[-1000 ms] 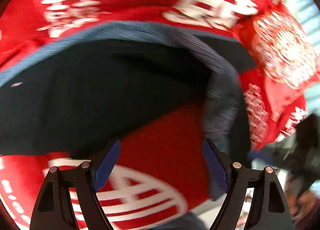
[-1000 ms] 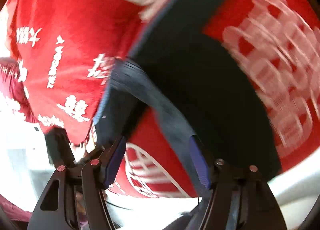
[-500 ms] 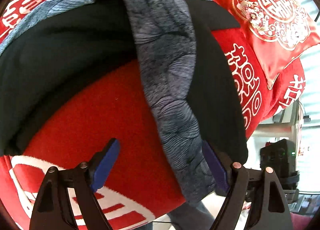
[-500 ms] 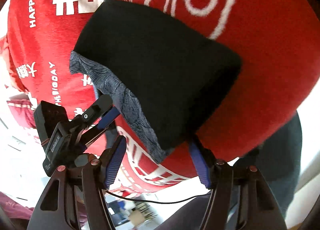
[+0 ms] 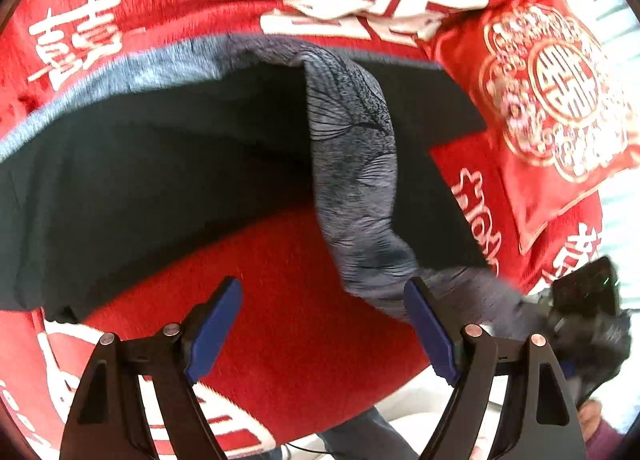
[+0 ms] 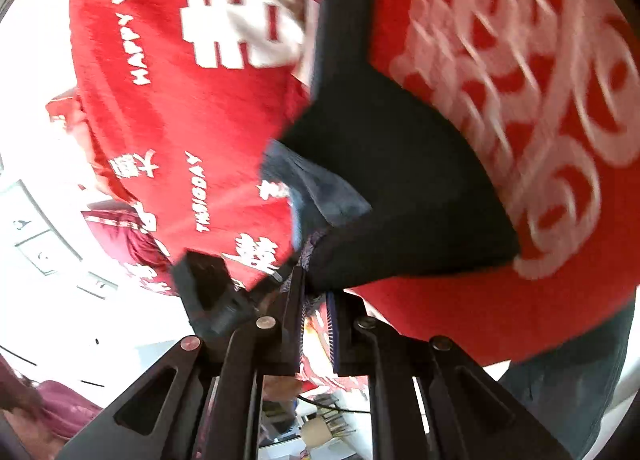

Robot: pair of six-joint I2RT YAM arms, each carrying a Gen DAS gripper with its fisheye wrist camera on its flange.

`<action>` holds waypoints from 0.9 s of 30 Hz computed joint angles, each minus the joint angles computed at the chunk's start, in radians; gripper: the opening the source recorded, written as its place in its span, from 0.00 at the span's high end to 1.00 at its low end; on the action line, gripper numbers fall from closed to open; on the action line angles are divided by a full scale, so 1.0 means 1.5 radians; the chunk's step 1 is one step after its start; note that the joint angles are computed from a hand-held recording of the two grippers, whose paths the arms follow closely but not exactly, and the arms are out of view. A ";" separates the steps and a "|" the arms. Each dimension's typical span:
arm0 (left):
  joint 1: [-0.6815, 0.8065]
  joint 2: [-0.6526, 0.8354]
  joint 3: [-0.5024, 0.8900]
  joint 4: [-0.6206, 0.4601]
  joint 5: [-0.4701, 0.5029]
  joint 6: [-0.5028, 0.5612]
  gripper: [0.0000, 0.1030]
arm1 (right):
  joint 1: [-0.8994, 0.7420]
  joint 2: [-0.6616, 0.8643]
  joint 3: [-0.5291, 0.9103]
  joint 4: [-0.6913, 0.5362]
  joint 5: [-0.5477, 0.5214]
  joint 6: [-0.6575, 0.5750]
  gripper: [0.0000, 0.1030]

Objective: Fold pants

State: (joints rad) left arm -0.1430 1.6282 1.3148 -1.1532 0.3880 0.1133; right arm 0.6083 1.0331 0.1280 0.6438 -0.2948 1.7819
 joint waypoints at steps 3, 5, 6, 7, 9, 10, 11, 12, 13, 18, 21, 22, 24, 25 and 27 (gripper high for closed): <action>-0.015 0.026 0.024 0.022 -0.016 -0.024 0.18 | -0.168 0.001 0.036 -0.043 -0.144 -0.065 0.90; -0.028 0.050 0.048 0.032 -0.018 -0.047 0.18 | -0.255 0.043 0.074 -0.057 -0.220 -0.108 0.90; -0.036 0.057 0.055 0.038 -0.017 -0.058 0.18 | -0.304 0.086 0.110 -0.073 -0.265 -0.145 0.90; -0.045 0.070 0.070 0.042 -0.015 -0.069 0.18 | -0.334 0.106 0.135 -0.105 -0.296 -0.181 0.90; -0.065 0.102 0.105 0.050 -0.015 -0.085 0.18 | -0.385 0.175 0.220 -0.213 -0.341 -0.293 0.90; -0.078 0.114 0.114 0.057 -0.017 -0.096 0.18 | -0.400 0.210 0.270 -0.280 -0.351 -0.355 0.87; -0.087 0.131 0.126 0.066 -0.022 -0.105 0.18 | -0.407 0.234 0.306 -0.336 -0.350 -0.405 0.85; -0.092 0.142 0.129 0.073 -0.029 -0.113 0.18 | -0.413 0.255 0.353 -0.429 -0.339 -0.480 0.84; -0.095 0.158 0.136 0.074 -0.036 -0.121 0.18 | -0.412 0.280 0.402 -0.514 -0.331 -0.557 0.83; -0.099 0.187 0.139 0.085 -0.033 -0.153 0.18 | -0.376 0.328 0.557 -0.819 -0.227 -0.849 0.65; -0.106 0.191 0.136 0.085 -0.041 -0.156 0.18 | -0.358 0.318 0.600 -0.900 -0.152 -0.978 0.62; -0.108 0.194 0.137 0.083 -0.044 -0.156 0.18 | -0.357 0.321 0.614 -0.914 -0.136 -1.002 0.56; -0.112 0.200 0.140 0.082 -0.051 -0.158 0.18 | -0.368 0.326 0.635 -0.928 -0.119 -1.046 0.48; -0.113 0.203 0.143 0.082 -0.054 -0.159 0.18 | -0.377 0.337 0.651 -0.933 -0.118 -1.060 0.42; -0.118 0.210 0.149 0.081 -0.060 -0.162 0.18 | -0.392 0.357 0.670 -0.936 -0.138 -1.081 0.34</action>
State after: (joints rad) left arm -0.3196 1.9434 1.5388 -1.0312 0.2976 -0.1294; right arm 0.0202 1.5693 1.1330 -0.7596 -0.5024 0.1608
